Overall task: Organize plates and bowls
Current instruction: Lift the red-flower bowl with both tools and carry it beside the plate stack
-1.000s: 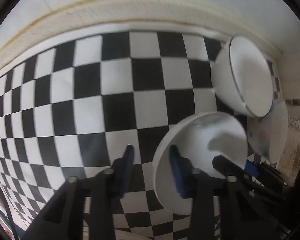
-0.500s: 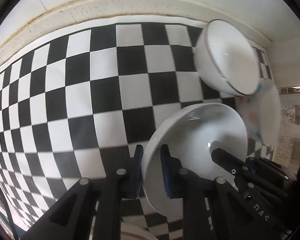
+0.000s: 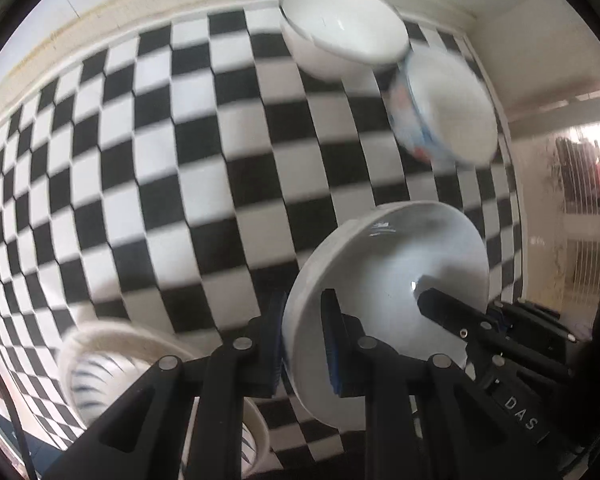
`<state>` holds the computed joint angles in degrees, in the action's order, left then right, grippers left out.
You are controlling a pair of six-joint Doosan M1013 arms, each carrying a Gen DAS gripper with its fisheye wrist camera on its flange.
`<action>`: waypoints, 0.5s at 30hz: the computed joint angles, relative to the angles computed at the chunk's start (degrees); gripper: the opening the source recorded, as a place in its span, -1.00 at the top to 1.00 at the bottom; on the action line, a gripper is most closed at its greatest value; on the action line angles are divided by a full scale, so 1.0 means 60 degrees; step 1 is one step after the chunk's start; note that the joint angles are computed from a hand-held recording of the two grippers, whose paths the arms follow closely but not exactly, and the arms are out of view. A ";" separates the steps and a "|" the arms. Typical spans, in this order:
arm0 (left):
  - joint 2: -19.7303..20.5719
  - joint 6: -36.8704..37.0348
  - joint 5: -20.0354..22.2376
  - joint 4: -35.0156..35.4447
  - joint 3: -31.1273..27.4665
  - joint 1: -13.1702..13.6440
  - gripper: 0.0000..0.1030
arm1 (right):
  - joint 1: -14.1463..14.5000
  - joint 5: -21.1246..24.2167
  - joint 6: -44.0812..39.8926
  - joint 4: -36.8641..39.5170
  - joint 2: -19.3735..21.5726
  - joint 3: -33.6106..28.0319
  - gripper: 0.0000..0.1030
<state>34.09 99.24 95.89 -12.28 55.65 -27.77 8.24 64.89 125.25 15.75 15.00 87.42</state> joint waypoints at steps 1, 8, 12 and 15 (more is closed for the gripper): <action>0.0026 -0.0017 0.0042 0.0023 0.0023 -0.0026 0.70 | 0.0029 -0.0023 -0.0012 0.0046 -0.0066 0.0144 0.81; -0.0425 -0.0194 0.0040 0.0414 0.1284 -0.0162 0.70 | 0.0234 -0.0108 -0.0204 0.0527 -0.0159 0.0875 0.81; -0.0560 -0.0158 0.0088 0.0629 0.1676 -0.0216 0.70 | 0.0369 -0.0129 -0.0240 0.0628 -0.0169 0.1131 0.81; -0.0576 -0.0239 0.0076 0.0659 0.1777 -0.0270 0.71 | 0.0366 -0.0139 -0.0276 0.0731 -0.0223 0.1299 0.81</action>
